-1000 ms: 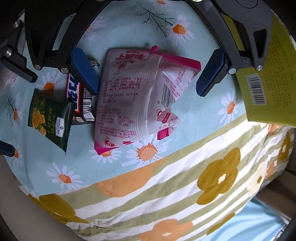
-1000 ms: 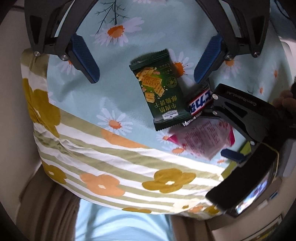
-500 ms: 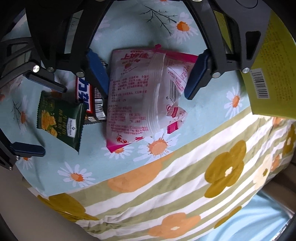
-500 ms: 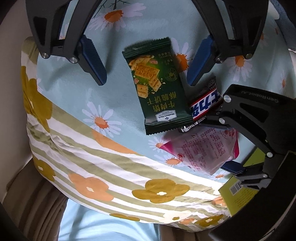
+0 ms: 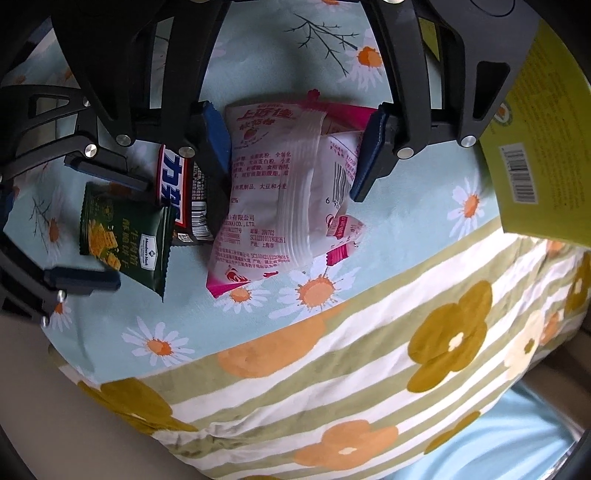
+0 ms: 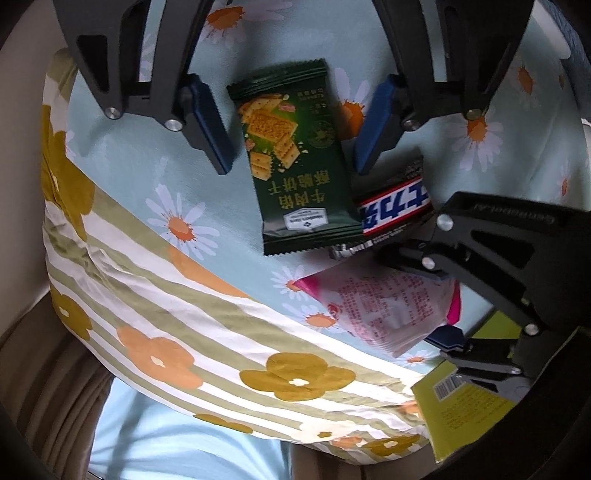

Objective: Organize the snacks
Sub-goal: 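Grasp the pale pink bag with the left tool while the right tool grasps the green cracker packet, then lift the pale pink bag and green packet and carry them over the box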

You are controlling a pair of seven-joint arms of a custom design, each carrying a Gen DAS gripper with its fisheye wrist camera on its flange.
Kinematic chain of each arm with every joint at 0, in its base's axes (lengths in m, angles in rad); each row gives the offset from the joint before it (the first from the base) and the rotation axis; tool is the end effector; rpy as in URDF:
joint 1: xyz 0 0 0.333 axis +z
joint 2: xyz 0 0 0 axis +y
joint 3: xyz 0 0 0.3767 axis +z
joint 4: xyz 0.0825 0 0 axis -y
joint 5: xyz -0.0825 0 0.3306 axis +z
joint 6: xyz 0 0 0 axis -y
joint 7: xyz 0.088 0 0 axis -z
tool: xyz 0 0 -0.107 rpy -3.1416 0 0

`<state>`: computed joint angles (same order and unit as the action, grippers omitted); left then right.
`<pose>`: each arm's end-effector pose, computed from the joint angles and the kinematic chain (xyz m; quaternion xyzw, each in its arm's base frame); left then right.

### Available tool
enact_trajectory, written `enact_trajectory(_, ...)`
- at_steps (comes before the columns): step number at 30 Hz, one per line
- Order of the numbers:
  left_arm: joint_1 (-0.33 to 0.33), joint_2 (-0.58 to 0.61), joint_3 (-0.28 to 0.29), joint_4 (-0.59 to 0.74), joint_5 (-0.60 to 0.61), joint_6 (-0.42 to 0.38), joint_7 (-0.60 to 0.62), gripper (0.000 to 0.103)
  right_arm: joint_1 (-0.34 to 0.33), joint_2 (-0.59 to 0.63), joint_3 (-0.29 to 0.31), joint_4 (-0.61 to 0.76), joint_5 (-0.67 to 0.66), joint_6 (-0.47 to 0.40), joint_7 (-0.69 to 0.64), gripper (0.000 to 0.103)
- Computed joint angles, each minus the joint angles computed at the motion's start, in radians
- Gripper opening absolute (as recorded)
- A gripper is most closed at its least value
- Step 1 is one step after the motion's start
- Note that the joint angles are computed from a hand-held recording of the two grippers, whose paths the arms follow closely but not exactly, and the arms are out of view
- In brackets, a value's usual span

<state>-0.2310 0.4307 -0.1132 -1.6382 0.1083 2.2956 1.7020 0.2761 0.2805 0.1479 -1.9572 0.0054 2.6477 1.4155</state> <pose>0.6374 -0.2117 0.4724 -0.4972 0.8597 -0.0758 0.0888 0.5664 0.2455 0.4711 -0.8564 0.4734 -0.1074 0.1758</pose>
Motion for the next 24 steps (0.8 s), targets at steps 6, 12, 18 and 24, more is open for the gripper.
enact_trajectory(6, 0.006, -0.013, 0.001, -0.016, -0.007, 0.009, -0.004, 0.052, -0.008, -0.009, 0.01, -0.019, 0.022, 0.027, -0.033, 0.043)
enact_trajectory(12, 0.021, -0.038, -0.005, -0.035, -0.036, 0.021, -0.016, 0.051, -0.017, -0.034, 0.015, -0.036, 0.064, 0.039, -0.019, 0.042)
enact_trajectory(18, 0.032, -0.094, -0.014, -0.057, -0.071, 0.044, -0.029, 0.051, -0.004, -0.095, -0.001, -0.044, 0.063, 0.018, 0.015, 0.042)
enact_trajectory(24, 0.059, -0.2, -0.02, -0.102, -0.114, 0.1, -0.047, 0.051, 0.006, -0.147, -0.01, -0.01, 0.101, -0.04, 0.019, 0.042)
